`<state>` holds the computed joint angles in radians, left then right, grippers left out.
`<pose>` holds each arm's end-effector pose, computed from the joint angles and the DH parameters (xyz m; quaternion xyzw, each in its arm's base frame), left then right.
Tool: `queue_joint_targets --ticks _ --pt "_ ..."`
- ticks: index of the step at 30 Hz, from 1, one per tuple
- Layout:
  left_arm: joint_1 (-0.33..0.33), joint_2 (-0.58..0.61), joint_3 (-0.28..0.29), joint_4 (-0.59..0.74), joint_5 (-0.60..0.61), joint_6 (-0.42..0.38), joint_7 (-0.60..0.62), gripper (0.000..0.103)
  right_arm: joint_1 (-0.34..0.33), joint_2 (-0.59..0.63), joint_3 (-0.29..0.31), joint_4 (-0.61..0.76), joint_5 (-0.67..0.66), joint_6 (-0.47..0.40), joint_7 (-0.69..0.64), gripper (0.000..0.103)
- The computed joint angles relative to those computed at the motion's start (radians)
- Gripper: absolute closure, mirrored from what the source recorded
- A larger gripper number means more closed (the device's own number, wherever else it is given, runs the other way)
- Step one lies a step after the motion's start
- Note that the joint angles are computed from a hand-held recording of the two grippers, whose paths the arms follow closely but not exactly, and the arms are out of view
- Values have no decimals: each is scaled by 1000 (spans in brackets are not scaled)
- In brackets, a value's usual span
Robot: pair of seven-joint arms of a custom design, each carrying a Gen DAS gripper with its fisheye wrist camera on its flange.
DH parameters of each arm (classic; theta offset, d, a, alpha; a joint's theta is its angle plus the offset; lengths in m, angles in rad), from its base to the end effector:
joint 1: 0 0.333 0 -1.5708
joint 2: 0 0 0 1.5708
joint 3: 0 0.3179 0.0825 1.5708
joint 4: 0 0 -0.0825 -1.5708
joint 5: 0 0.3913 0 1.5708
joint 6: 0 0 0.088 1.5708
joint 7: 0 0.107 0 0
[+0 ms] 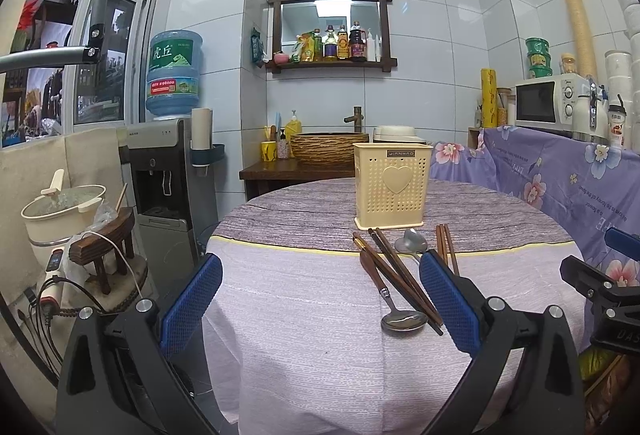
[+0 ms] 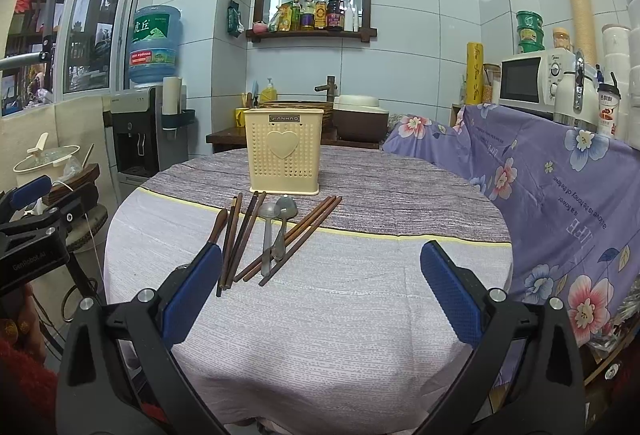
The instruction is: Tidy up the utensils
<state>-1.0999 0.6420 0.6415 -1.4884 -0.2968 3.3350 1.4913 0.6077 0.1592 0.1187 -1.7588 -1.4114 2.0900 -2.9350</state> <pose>0.6120 -0.4279 0.5164 -0.4240 0.6599 -0.5147 0.3462 0.5188 0.3897 0.5266 -0.4580 0.6688 -0.4890 0.3223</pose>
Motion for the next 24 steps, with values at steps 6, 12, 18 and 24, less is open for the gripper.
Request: queue_joint_targets --ticks 6,12,18,24 --pt "8 -4 -10 -2 -4 8 5 5 1 4 -2 3 2 0 0 5" --pt "11 -1 -13 4 -26 2 26 5 1 4 -2 3 2 0 -1 5" --pt "9 -7 -6 -2 -4 -2 10 5 1 5 -3 4 4 1 -3 5" --pt "10 -4 -7 1 2 -2 0 5 1 9 -5 9 9 2 -6 5"
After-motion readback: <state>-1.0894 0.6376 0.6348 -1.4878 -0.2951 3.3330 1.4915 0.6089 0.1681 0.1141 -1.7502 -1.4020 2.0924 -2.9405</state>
